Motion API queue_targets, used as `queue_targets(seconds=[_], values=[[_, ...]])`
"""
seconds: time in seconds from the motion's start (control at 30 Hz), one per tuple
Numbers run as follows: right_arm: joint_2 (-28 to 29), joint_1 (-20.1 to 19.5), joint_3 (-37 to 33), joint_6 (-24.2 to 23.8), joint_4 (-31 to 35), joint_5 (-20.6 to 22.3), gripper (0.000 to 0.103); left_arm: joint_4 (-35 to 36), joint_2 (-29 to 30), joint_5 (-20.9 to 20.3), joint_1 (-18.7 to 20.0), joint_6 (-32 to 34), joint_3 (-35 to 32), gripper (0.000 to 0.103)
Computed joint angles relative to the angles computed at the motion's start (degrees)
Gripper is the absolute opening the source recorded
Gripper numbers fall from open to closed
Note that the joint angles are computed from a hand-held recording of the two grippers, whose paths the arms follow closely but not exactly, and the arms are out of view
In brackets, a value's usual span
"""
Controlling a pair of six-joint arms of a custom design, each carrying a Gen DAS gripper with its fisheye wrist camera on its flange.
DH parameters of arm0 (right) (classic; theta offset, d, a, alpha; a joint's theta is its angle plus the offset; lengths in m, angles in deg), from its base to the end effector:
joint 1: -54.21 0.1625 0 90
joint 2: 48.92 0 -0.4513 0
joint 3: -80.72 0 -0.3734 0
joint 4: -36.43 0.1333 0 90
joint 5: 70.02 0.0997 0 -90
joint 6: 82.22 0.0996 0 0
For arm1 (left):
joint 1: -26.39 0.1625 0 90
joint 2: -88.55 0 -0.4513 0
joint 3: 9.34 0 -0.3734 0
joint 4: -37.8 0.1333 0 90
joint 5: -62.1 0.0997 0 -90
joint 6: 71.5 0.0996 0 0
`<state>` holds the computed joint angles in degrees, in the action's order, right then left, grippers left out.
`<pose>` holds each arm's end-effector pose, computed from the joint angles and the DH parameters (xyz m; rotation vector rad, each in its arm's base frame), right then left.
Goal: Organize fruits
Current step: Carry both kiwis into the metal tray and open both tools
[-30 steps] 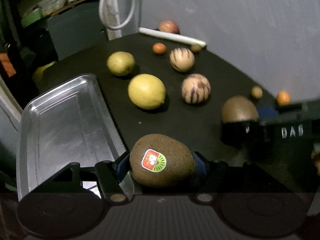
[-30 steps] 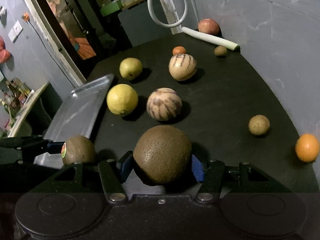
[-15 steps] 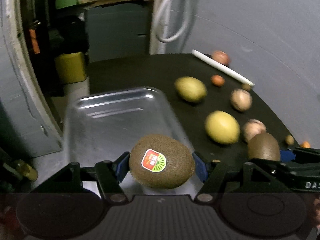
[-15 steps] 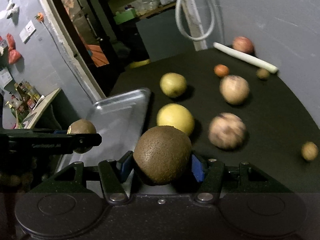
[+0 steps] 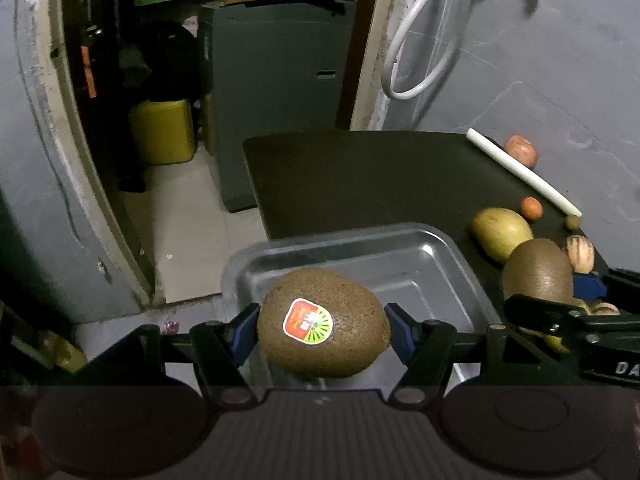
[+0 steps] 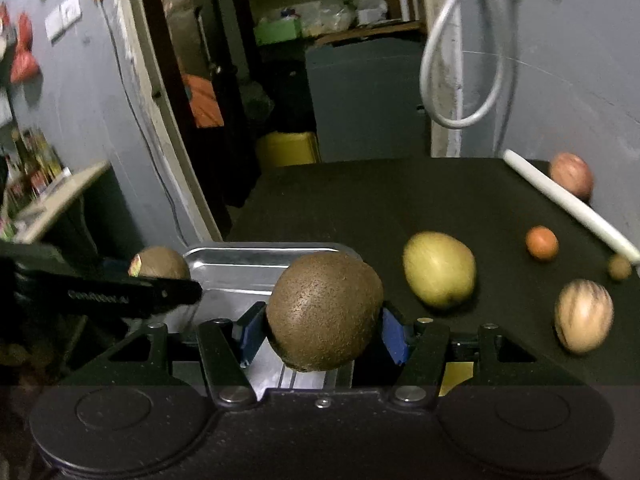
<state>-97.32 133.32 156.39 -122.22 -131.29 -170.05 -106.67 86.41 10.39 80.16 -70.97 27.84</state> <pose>-0.0317 -0.7787 0.3433 0.5174 -2.3957 0.9494 -0.3609 -0.8225 -0.0756 0.6534 2.4423 -0.6798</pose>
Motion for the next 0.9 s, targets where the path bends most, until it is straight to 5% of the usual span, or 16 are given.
queue_targets(seconds=[0.3,0.9], values=[[6.1,1.6,-7.1,-7.6,3.1,-5.4,0.061,11.6,6.9,-2.3,2.6,3.5,-16.9,0.070],[9.0,2.5,-7.2,-13.8,-0.3,-9.2,0.062,11.1,7.4,-1.6,2.5,6.6,-17.1,0.071]])
